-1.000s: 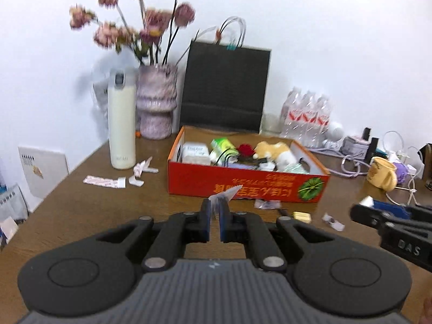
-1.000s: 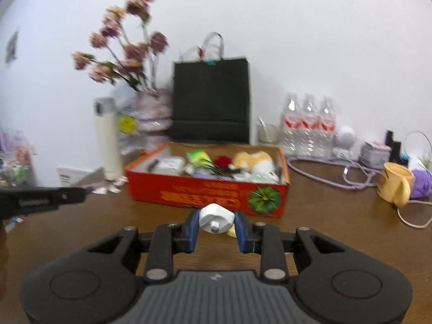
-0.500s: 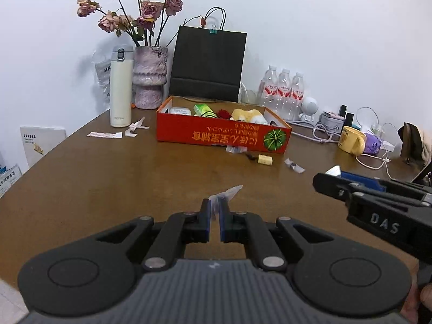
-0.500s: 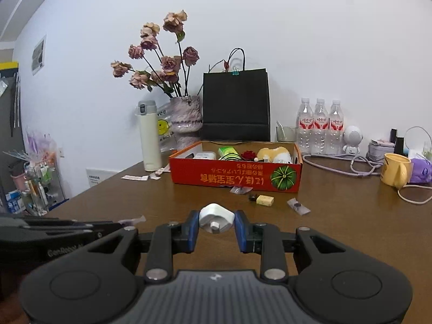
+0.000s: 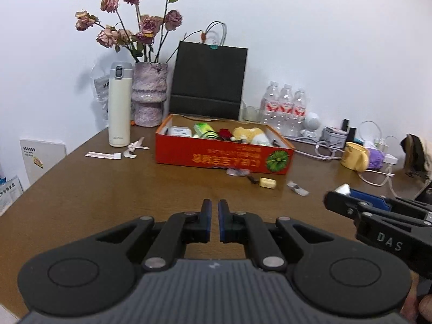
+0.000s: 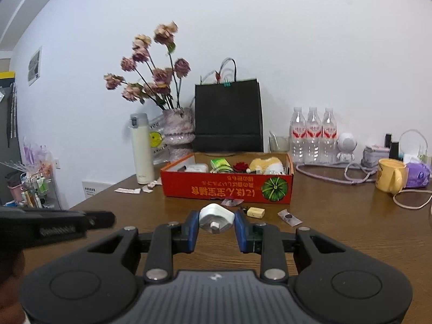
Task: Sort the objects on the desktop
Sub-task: 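Lift the white plug and wrapper scrap and move both tools toward the box, then lower the plug and wrapper scrap into the box and open both tools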
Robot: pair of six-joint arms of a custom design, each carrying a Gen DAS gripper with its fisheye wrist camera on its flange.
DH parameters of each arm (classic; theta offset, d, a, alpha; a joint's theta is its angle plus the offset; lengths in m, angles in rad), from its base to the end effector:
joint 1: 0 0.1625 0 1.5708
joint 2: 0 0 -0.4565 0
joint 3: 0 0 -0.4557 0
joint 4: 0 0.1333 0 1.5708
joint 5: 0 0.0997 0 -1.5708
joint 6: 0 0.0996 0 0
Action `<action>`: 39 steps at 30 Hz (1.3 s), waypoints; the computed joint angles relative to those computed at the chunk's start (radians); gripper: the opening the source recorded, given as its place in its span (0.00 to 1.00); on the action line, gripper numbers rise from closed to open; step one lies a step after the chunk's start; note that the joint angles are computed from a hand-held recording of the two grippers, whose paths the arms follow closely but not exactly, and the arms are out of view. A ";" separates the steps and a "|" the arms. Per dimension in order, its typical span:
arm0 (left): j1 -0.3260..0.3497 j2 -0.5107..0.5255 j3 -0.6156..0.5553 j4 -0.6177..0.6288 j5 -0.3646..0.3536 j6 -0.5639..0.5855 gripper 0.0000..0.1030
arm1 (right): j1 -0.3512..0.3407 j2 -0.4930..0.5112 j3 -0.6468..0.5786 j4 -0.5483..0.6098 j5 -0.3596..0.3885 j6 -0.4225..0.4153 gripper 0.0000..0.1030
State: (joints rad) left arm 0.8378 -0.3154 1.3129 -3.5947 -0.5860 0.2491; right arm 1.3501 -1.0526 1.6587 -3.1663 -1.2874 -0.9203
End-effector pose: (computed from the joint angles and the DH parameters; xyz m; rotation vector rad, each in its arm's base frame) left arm -0.3611 -0.7243 -0.0220 0.4184 2.0915 -1.3795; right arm -0.0037 -0.7528 0.3303 1.0393 -2.2866 1.3299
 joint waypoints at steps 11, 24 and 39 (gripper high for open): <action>0.063 -0.230 0.244 0.489 -0.290 -0.258 0.48 | -0.012 0.059 -0.084 0.125 -0.051 0.008 0.26; 0.024 -0.110 0.174 0.448 -0.083 -0.181 0.15 | -0.018 0.052 -0.079 0.144 -0.053 0.009 0.26; 0.069 0.065 -0.297 0.121 -0.104 0.169 0.13 | 0.060 0.180 -0.345 0.216 -0.030 0.059 0.26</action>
